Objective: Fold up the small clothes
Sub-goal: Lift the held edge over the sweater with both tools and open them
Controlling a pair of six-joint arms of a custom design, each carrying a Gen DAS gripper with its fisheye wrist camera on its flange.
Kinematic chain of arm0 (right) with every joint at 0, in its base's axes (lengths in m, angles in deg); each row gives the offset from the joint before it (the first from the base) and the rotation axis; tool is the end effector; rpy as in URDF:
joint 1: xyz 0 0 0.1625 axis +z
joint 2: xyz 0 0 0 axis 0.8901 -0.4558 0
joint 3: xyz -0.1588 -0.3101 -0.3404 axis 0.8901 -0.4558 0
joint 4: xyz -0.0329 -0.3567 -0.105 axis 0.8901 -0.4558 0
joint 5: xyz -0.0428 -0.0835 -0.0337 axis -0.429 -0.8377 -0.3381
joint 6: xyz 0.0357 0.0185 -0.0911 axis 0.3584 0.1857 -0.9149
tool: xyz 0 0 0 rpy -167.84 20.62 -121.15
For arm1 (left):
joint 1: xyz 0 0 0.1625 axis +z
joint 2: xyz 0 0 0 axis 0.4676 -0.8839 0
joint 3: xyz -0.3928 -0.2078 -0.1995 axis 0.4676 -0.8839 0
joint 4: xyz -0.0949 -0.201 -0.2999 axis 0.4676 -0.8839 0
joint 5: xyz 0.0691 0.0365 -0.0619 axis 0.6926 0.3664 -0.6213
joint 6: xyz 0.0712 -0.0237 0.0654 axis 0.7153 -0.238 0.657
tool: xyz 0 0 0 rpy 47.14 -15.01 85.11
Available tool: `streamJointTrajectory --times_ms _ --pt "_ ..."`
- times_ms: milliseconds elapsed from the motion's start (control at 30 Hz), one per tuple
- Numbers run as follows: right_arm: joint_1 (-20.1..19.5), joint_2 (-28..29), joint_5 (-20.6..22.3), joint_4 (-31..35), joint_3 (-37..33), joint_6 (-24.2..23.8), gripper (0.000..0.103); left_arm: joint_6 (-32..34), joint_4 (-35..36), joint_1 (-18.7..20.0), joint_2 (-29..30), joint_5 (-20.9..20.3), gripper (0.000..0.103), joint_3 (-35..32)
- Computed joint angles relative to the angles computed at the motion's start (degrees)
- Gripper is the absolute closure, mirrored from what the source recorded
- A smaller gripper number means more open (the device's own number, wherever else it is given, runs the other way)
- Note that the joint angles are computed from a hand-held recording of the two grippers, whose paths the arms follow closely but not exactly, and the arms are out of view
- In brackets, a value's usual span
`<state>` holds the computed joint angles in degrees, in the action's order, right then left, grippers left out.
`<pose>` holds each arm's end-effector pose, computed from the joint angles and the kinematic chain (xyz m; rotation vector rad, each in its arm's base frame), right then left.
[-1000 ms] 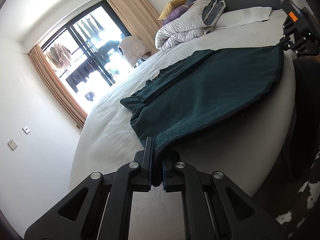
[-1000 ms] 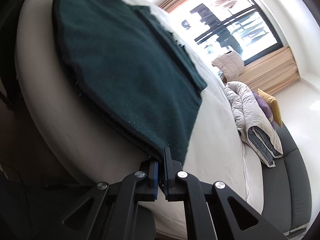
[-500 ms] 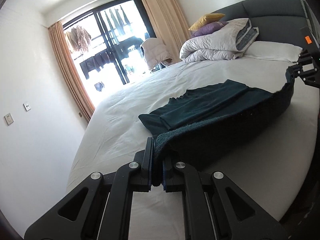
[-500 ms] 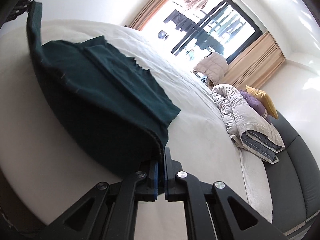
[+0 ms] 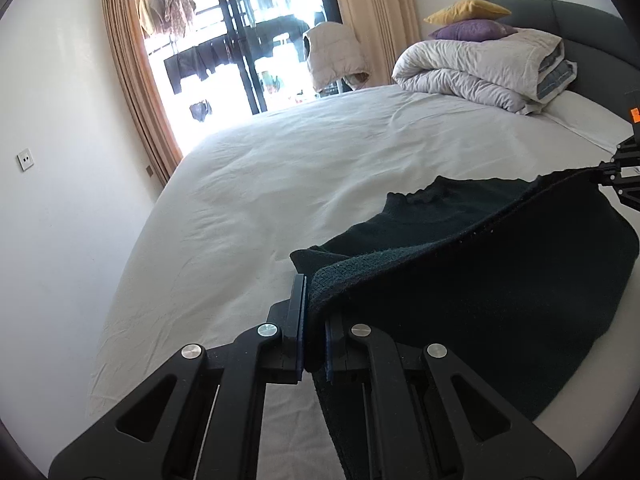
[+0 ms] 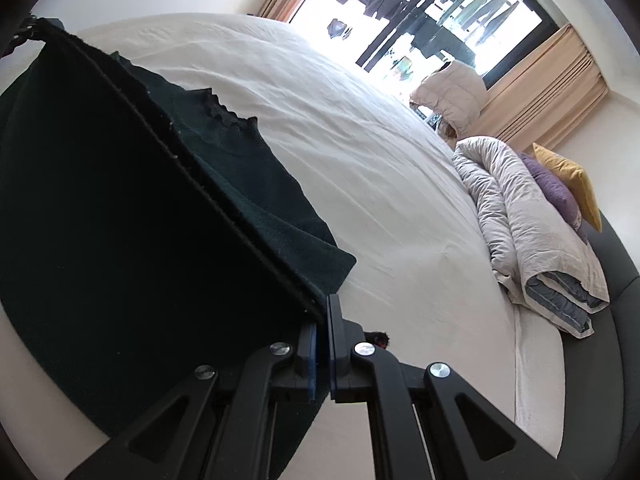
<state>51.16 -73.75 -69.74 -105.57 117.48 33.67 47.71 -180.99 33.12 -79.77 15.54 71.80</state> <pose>0.3326 -0.6215 0.1217 0.9100 -1.8139 0.4810 -0.1134 -0.6335 0.3207 0.7383 2.0328 -0.8941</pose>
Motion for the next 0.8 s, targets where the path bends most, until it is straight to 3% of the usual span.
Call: streamJointTrajectory --times_ms 100,200,467,500,567,600,633,800 --pt "-1.73 1.88 -0.07 6.03 -5.4 0.99 0.099 -0.08 5.41 2.55 3.88 0.33 0.097 -7.33" --pt "-3.48 2.49 0.78 15.69 -9.5 6.27 0.099 -0.02 9.2 4.39 7.08 0.56 0.097 -12.75" --pt "-5.83 7.13 -1.25 22.87 -18.86 9.04 0.099 -0.44 15.8 8.23 14.72 0.72 0.095 -24.88" --pt "-6.05 7.7 -1.42 22.5 -19.81 8.65 0.095 0.38 15.5 8.38 15.58 1.46 0.093 -25.87" --pt "-6.22 9.5 -3.27 16.98 -21.61 3.84 0.072 2.64 14.39 8.55 17.33 3.01 0.093 -27.78" --pt "-6.11 10.81 -4.86 12.6 -22.91 0.88 0.045 2.44 15.69 8.71 18.08 3.84 0.092 -29.07" --pt "-6.06 10.84 -4.82 10.07 -22.91 0.32 0.031 1.85 16.92 8.79 18.5 4.52 0.091 -29.96" --pt "-5.59 6.13 -3.28 2.19 -15.73 7.92 0.031 2.71 14.44 8.54 17.9 4.8 0.091 -30.63"
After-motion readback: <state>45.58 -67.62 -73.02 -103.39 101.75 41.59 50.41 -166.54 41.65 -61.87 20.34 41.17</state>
